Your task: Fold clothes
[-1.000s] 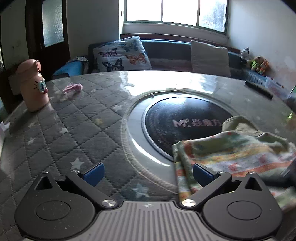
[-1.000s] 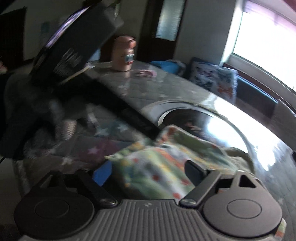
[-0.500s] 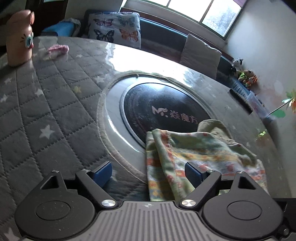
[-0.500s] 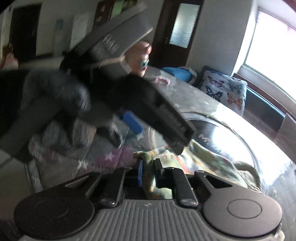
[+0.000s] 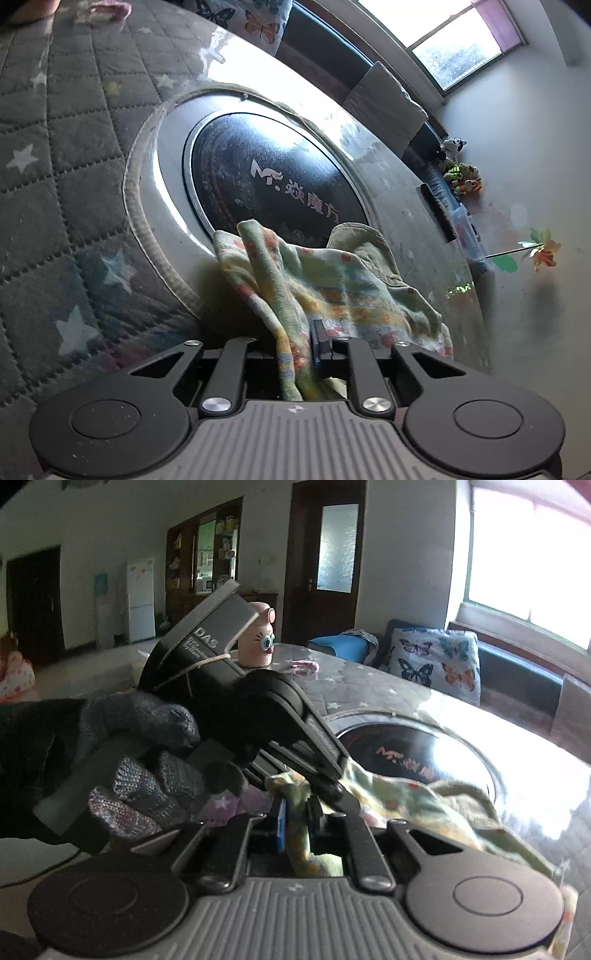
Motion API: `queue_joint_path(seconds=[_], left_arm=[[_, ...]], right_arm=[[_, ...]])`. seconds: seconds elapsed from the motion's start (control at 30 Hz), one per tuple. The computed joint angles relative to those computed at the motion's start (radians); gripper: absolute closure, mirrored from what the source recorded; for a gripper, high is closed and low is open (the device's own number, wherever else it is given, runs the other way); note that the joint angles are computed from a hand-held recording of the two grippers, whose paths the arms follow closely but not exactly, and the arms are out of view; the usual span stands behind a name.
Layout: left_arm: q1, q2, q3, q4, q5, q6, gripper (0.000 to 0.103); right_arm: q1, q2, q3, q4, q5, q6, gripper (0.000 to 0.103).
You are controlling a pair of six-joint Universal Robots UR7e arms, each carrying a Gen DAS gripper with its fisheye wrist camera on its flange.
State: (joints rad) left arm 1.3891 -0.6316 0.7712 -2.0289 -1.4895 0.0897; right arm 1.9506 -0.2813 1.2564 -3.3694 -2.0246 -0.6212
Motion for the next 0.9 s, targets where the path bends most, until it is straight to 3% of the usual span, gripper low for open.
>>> queue_joint_path(seconds=[0.03, 0.1, 0.37, 0.53, 0.63, 0.7, 0.73, 0.8, 0.9], left_arm=[[-0.003, 0.0, 0.0, -0.001, 0.007, 0.005, 0.088], [-0.007, -0.001, 0.004, -0.008, 0.022, 0.012, 0.089], [-0.015, -0.016, 0.043, -0.046, 0.051, 0.043, 0.089], [-0.022, -0.016, 0.049, -0.058, 0.069, 0.057, 0.089], [-0.025, -0.017, 0.053, -0.067, 0.078, 0.066, 0.089], [-0.028, -0.018, 0.057, -0.075, 0.086, 0.076, 0.089], [-0.031, -0.019, 0.061, -0.081, 0.091, 0.083, 0.089], [-0.035, -0.021, 0.069, -0.093, 0.102, 0.096, 0.089], [-0.041, -0.024, 0.08, -0.108, 0.114, 0.111, 0.089]], right_arm=[[-0.005, -0.014, 0.02, -0.007, 0.007, 0.017, 0.083], [-0.014, -0.04, 0.058, -0.046, -0.01, 0.04, 0.083], [-0.079, -0.074, 0.064, -0.19, -0.235, 0.078, 0.08], [-0.137, -0.09, 0.083, -0.214, -0.3, 0.165, 0.08], [-0.15, -0.081, 0.083, -0.284, -0.371, 0.131, 0.08], [-0.158, -0.119, 0.136, -0.291, -0.361, 0.201, 0.077], [-0.164, -0.135, 0.157, -0.285, -0.348, 0.243, 0.067], [-0.177, -0.163, 0.193, -0.273, -0.312, 0.321, 0.059], [-0.2, -0.203, 0.242, -0.238, -0.223, 0.44, 0.058]])
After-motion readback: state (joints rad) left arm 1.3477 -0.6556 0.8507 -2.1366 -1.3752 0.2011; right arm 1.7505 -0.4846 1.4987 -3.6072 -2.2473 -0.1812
